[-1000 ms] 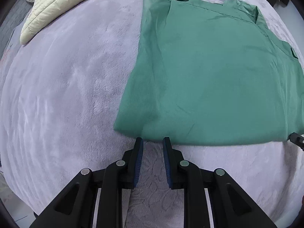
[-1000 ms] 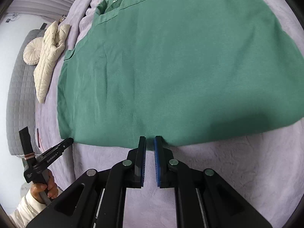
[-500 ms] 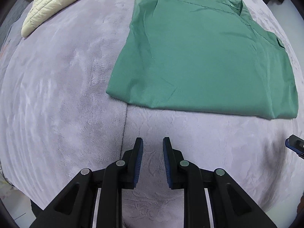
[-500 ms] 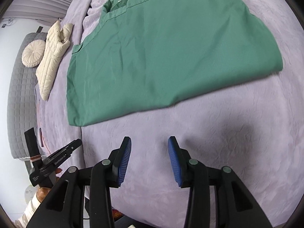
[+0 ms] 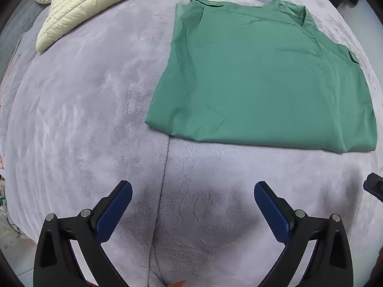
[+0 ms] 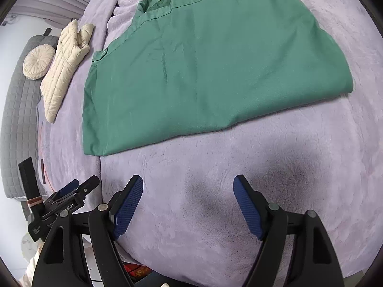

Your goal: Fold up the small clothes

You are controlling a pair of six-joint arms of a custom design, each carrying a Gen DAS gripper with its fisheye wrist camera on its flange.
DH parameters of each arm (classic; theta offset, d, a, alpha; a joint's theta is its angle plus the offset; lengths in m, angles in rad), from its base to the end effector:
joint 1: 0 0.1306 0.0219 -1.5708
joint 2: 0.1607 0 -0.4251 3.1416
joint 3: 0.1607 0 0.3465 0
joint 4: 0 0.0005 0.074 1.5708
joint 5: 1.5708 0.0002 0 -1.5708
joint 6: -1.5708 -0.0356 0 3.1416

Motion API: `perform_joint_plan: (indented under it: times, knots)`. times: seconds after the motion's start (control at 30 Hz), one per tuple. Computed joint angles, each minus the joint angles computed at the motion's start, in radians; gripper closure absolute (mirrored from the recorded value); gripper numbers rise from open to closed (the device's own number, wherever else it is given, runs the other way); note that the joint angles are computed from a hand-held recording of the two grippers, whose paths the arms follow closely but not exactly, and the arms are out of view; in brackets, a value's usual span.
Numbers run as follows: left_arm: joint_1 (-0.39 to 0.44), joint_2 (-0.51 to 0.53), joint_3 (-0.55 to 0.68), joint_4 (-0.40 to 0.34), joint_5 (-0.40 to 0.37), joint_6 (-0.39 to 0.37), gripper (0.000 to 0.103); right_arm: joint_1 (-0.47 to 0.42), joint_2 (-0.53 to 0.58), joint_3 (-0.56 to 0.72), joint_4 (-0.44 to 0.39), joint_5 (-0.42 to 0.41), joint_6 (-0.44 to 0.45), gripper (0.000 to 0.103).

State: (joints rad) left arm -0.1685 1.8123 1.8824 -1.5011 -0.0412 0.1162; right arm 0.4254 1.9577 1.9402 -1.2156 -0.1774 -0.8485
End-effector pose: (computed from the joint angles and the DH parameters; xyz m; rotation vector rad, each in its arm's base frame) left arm 0.5414 -0.0911 0.4375 0.0741 2.9963 0.0313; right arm 0.5675 0.2634 0.3845 0.5723 2.8763 0.5069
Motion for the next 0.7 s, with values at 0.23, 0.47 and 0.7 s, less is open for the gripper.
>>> perform_joint_plan:
  times: [0.23,0.47,0.7]
  knots:
    - [0.01,0.016,0.024,-0.007,0.002,-0.016,0.001,0.012,0.011,0.029,0.014,0.012,0.014,0.0]
    - [0.05,0.054,0.019,0.011,0.01,-0.057,0.001,0.021,0.015,-0.021,0.103,-0.091,-0.076,0.0]
    - [0.096,0.086,0.027,0.023,0.042,-0.104,0.001,0.028,0.02,-0.071,0.199,-0.136,-0.178,0.0]
